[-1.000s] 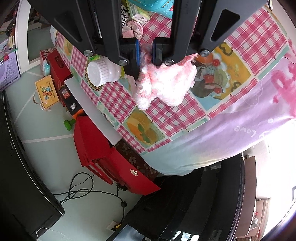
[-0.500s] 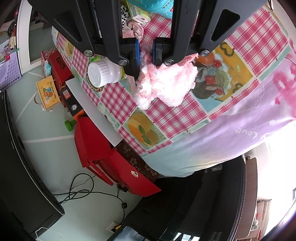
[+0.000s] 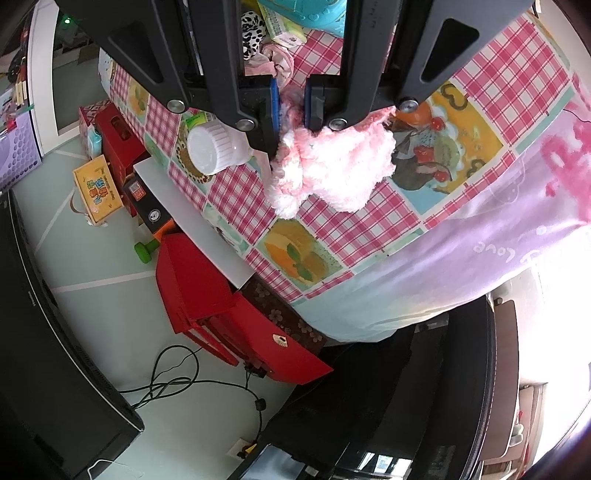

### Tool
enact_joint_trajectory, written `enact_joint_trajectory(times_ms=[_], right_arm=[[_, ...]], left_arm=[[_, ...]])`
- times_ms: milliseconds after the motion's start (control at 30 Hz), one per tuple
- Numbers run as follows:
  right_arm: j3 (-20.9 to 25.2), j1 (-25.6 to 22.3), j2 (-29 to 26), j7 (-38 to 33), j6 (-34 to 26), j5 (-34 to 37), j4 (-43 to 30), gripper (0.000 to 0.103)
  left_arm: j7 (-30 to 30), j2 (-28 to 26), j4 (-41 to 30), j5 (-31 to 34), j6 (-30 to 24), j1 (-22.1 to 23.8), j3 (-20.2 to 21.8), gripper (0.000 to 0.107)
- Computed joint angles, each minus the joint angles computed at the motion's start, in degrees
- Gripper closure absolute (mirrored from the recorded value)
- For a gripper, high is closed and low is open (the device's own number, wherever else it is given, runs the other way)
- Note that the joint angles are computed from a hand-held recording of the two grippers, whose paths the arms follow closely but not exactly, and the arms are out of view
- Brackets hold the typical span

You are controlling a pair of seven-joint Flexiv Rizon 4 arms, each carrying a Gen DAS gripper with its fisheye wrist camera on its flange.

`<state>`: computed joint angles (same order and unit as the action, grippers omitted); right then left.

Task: Organize soft objects
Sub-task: 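Grasp the purple packet with the right tool while the left tool holds the towel, then carry the towel in the left tool while the right tool carries the packet over the tray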

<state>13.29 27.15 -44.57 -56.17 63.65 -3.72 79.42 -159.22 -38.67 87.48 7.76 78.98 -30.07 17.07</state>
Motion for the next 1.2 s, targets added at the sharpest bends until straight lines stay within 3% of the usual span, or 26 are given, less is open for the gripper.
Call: enact_joint_trajectory(times_ms=[467,600,800,967,1200], right_arm=[[-2.28,0.41,3.62,2.65,10.19,-2.56,6.17,0.042],[-5.61,1.60,5.09,5.71,13.07,-4.95,8.93,0.042],[-19.35,8.22,10.64,17.88,16.45,-14.19,17.74,0.042],[-27.56,11.54,14.34,26.61,19.00,-21.08,23.96,0.042],[-39.28,16.39,19.32,39.04,20.77,-31.55,32.03,0.042]], left_arm=[[-1.10,0.21,-4.00,4.50,-1.44,-2.46,1.69,0.097],[0.66,-0.31,-6.33,5.50,-1.18,-2.20,0.26,0.097],[8.09,-2.31,-10.14,3.46,0.76,-0.48,-4.72,0.097],[13.45,-4.21,-14.32,1.96,0.29,-1.67,-5.59,0.097],[25.46,-8.54,-21.57,-2.01,-0.62,-1.06,-11.81,0.097]])
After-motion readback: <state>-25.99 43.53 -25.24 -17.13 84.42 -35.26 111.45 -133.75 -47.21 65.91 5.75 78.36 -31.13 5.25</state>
